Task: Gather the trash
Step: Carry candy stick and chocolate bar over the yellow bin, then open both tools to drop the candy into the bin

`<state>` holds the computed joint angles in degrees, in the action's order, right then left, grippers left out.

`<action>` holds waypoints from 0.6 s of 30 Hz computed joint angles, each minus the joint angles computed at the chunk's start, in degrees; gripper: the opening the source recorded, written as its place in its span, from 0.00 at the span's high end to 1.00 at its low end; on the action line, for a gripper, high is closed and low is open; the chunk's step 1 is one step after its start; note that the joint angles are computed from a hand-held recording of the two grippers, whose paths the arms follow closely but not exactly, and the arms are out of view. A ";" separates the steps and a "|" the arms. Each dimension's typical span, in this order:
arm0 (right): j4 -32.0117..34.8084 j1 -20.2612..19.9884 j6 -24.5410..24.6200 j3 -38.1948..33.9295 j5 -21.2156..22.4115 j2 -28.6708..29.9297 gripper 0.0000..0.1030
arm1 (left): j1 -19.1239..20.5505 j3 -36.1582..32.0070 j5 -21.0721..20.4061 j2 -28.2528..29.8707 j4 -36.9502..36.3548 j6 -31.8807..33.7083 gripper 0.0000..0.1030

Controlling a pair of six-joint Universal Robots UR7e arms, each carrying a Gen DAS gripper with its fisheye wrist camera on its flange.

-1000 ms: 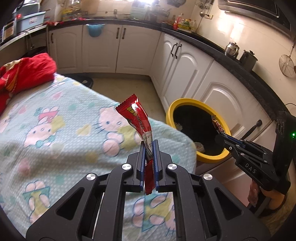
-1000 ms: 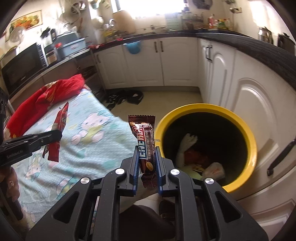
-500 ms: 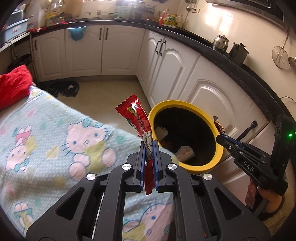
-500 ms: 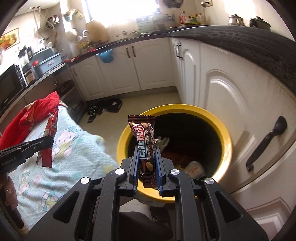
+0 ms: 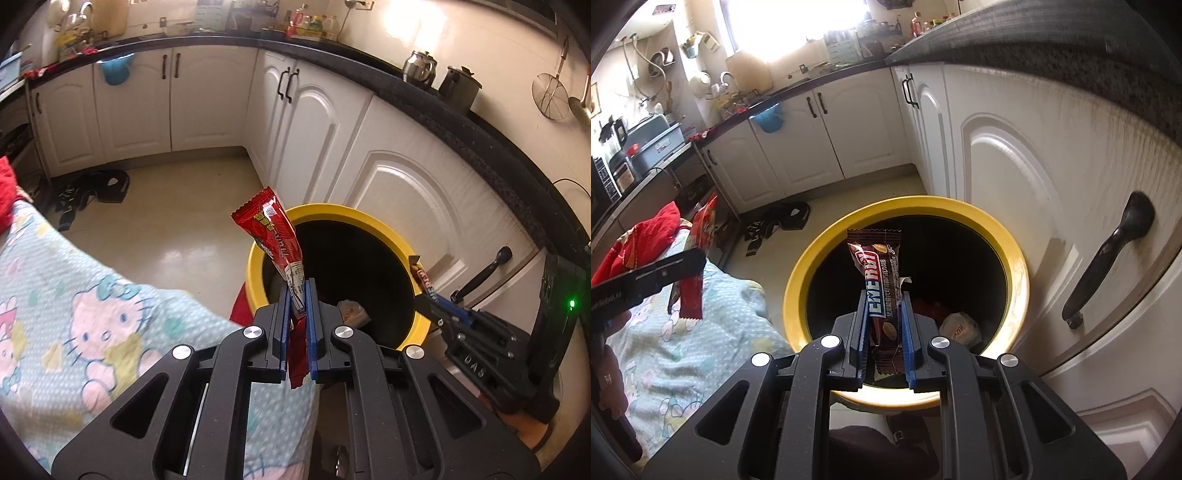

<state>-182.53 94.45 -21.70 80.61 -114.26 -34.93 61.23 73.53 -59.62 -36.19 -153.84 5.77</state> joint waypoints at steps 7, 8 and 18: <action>1.56 -0.62 1.15 -2.01 -0.68 1.40 0.85 | 0.64 -5.80 -1.21 3.95 4.04 0.47 0.96; 1.69 -0.75 1.30 -2.22 -0.65 1.55 0.85 | 0.78 -6.86 -1.61 4.61 4.85 0.36 0.96; 3.00 -1.50 1.43 -4.83 -1.47 3.46 0.85 | 1.35 -17.03 -3.27 10.81 12.35 0.75 0.96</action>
<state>-179.53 92.95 -20.27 75.79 -115.73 -31.47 62.58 56.50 -62.89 -25.38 -141.49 6.53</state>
